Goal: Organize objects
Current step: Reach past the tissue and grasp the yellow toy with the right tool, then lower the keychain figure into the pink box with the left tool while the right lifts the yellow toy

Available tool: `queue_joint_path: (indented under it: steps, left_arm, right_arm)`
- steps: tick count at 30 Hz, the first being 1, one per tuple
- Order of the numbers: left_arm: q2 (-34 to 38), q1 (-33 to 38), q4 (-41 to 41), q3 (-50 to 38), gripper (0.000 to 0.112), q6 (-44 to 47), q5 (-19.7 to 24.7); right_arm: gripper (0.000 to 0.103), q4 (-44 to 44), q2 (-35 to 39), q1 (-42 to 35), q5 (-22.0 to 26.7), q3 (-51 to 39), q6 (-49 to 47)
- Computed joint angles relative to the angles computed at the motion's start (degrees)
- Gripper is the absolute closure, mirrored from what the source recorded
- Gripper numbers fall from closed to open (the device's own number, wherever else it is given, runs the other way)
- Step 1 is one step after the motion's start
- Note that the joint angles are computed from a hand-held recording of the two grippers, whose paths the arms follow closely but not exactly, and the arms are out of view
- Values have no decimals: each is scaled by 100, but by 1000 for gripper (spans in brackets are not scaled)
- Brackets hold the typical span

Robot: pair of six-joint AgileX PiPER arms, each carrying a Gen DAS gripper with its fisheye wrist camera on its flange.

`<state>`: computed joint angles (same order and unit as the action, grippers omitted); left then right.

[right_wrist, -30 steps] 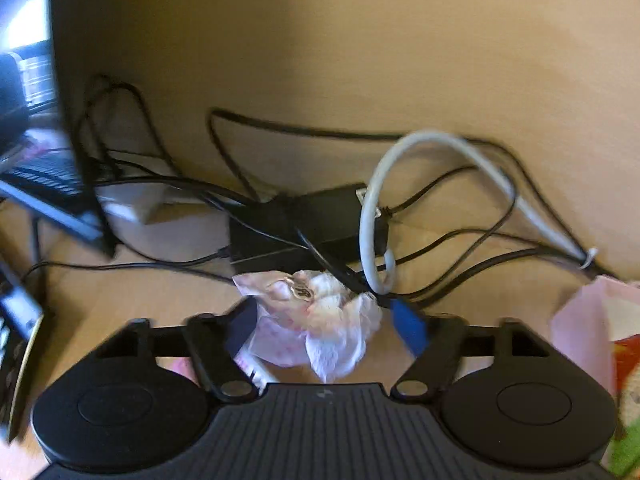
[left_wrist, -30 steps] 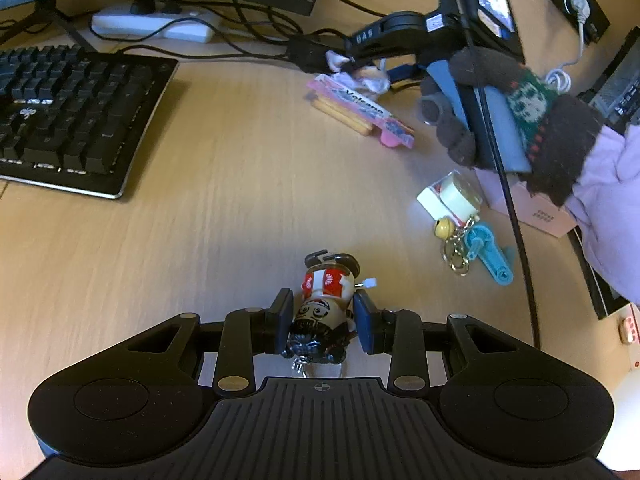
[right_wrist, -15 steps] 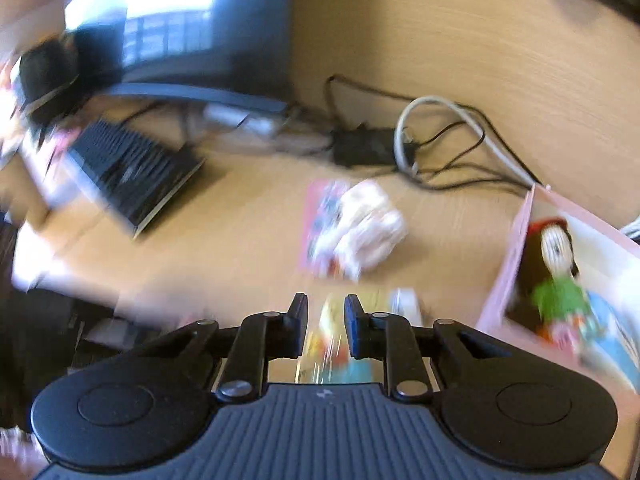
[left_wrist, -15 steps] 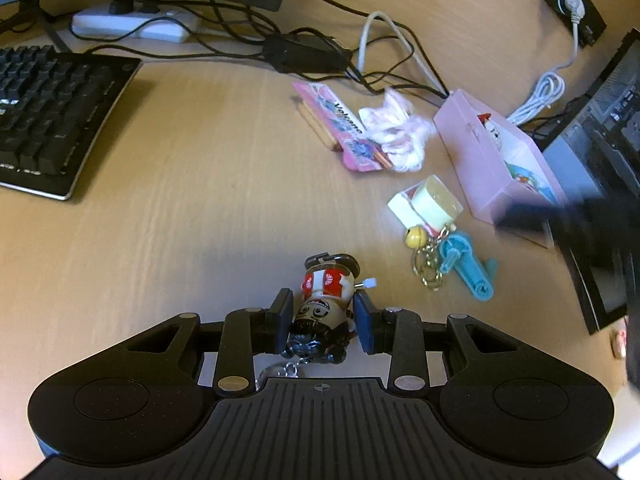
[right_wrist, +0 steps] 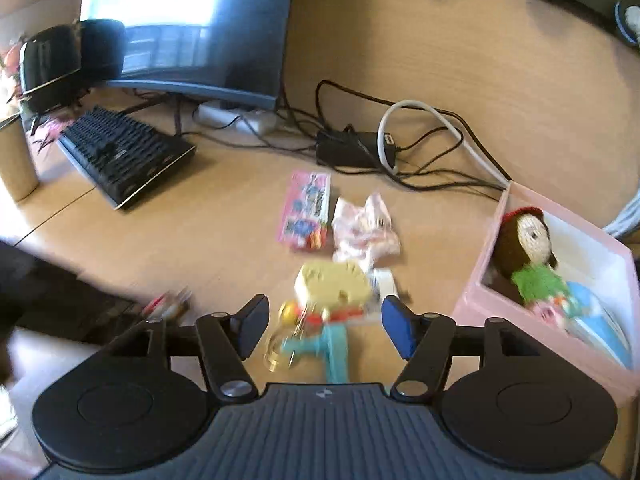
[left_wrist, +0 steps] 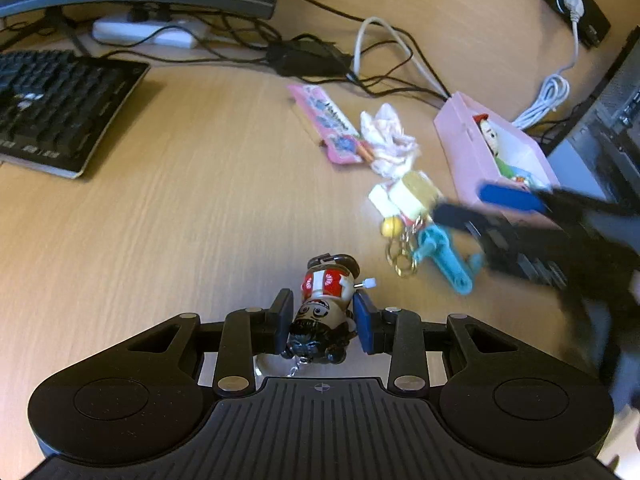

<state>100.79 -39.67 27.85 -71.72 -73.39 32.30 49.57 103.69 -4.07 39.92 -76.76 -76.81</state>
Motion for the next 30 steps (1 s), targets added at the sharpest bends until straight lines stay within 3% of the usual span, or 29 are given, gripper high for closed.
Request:
queue_joint_path:
  steps: [7, 9, 11, 12, 13, 14, 19, 21, 22, 23, 30]
  left_arm:
    - [-459, -325, 208, 291, 76, -59, 240]
    - [-479, -343, 183, 287, 76, 56, 284]
    - [-444, -321, 37, 230, 76, 310, 277]
    - [-411, -317, -40, 184, 76, 447, 271]
    - [-359, -297, -158, 118, 76, 658, 251]
    - [-298, -285, -284, 43, 76, 883, 228]
    - [72, -215, -1039, -333, 76, 1912, 54]
    - [163, -238, -1178, -450, 76, 2125, 31]
    - [161, -258, -1172, -469, 76, 2170, 22]
    - [127, -276, -1146, -466, 76, 2206, 29]
    - [-410, -301, -670, 55, 76, 1552, 128]
  right_arm:
    - [40, -828, 1153, 437, 93, -1248, 1401]
    - [46, -854, 1181, 463, 11, -1242, 1520]
    - [71, -544, 1012, 372, 73, -1056, 1271]
    - [77, -459, 873, 340, 83, -932, 1173]
    - [93, -337, 669, 279, 125, -756, 1012]
    - [96, -221, 518, 192, 244, -648, 855]
    - [94, 50, -306, -384, 662, -1, 152]
    - [76, 160, -532, -547, 507, 304, -162]
    - [59, 217, -616, -572, 323, 471, -322]
    - [48, 276, -646, -585, 208, 554, -395]
    - [46, 323, -34, -102, -233, 228, -68]
